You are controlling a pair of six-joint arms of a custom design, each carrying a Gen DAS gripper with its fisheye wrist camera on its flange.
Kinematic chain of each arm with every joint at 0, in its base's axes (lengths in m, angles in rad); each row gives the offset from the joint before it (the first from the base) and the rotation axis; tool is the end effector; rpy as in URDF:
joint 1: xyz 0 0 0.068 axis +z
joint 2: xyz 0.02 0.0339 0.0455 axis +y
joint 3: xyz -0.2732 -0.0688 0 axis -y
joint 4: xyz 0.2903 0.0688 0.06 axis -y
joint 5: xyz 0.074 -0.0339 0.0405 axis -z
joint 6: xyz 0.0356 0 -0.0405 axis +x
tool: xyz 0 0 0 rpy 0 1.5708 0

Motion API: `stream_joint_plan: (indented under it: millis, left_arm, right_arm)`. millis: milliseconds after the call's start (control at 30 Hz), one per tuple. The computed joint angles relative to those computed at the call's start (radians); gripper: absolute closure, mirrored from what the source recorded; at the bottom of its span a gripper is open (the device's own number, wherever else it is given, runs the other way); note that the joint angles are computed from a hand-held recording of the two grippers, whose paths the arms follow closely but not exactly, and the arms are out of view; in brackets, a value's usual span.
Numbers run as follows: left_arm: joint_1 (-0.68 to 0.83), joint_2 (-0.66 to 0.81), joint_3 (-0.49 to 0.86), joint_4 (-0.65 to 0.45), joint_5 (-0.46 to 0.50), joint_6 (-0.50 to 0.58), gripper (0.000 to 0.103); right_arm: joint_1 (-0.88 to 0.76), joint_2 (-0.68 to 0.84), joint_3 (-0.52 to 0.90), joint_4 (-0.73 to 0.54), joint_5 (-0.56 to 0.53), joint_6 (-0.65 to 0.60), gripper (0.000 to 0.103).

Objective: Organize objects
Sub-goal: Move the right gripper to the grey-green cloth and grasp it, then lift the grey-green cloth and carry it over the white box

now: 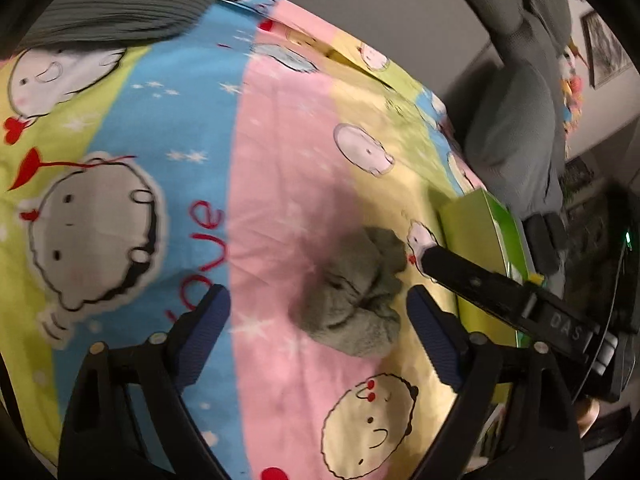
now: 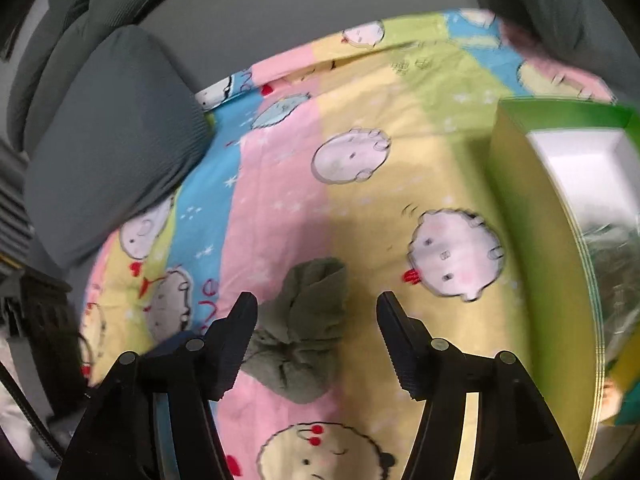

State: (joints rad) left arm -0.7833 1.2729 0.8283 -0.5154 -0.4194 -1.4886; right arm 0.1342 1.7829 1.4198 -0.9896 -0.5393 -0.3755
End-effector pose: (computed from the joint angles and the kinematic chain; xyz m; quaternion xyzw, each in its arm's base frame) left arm 0.2149 -0.1935 0.2167 -0.3809 0.8538 -0.1831 0.3039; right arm 0.3868 0.0707 0.2315 -0.2696 0.9199 0.2503 0.1360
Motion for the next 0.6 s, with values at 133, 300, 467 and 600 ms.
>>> stream_joint_plan:
  millis: [133,300,467,600]
  left_arm:
    - [0.019,0.059,0.015,0.039,0.092,0.043,0.038]
    - [0.042,0.131,0.041,0.056,0.137,0.077,0.066]
    - [0.032,0.147,0.048,0.066,0.119,0.107,0.079]
    - [0.016,0.120,0.042,0.062,0.082,0.119,0.084]
  right_arm:
    - [0.029,0.047,0.006,-0.006,0.030,0.022,0.040]
    - [0.059,0.082,-0.017,0.018,0.054,0.035,0.043]
    - [0.074,0.114,-0.017,-0.015,-0.024,-0.015,0.069]
    - [0.072,0.115,-0.005,-0.044,-0.070,-0.034,0.074]
